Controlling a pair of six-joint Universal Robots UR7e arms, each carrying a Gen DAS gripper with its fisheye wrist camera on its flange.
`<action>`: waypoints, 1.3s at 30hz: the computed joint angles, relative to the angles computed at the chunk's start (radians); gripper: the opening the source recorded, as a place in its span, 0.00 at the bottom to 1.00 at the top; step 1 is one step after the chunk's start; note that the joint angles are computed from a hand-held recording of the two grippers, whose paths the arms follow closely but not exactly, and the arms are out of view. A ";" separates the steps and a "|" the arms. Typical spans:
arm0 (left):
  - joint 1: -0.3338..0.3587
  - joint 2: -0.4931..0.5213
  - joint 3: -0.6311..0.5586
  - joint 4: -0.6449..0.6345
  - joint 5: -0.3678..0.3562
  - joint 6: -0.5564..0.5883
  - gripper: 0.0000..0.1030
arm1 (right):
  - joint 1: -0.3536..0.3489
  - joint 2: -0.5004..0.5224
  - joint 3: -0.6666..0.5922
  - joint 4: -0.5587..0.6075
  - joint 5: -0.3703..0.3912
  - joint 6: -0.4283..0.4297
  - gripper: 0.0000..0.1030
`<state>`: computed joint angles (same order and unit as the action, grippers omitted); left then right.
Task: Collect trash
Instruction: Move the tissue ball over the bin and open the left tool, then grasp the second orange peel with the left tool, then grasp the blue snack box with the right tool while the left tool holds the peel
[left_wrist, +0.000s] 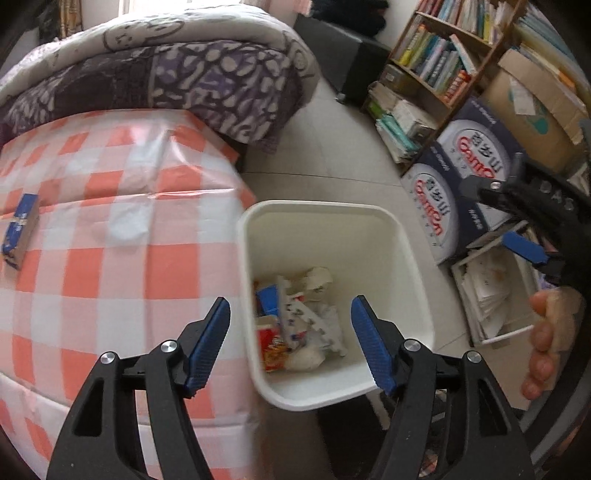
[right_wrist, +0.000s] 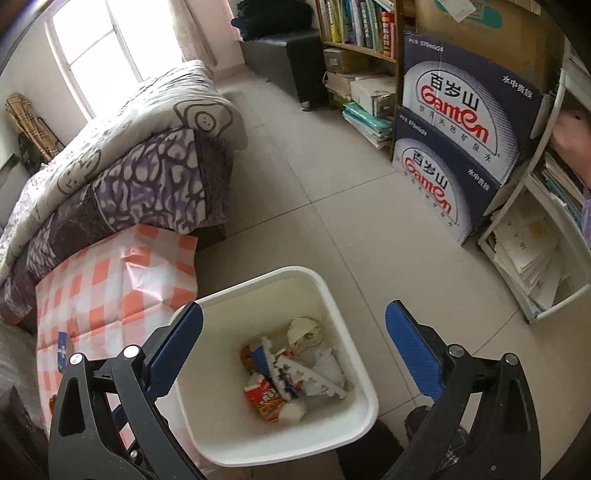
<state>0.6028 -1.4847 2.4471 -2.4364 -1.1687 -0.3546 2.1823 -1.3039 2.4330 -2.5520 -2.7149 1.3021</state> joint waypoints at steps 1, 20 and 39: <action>0.008 -0.008 -0.004 0.017 0.021 -0.003 0.65 | 0.001 0.007 -0.004 -0.008 0.003 -0.006 0.92; 0.517 -0.116 -0.234 0.170 0.675 0.291 0.75 | -0.005 0.287 -0.171 -0.199 0.157 -0.215 0.93; 0.851 -0.117 -0.314 -0.263 0.223 0.888 0.20 | -0.019 0.913 -0.821 -0.342 0.353 -0.510 0.93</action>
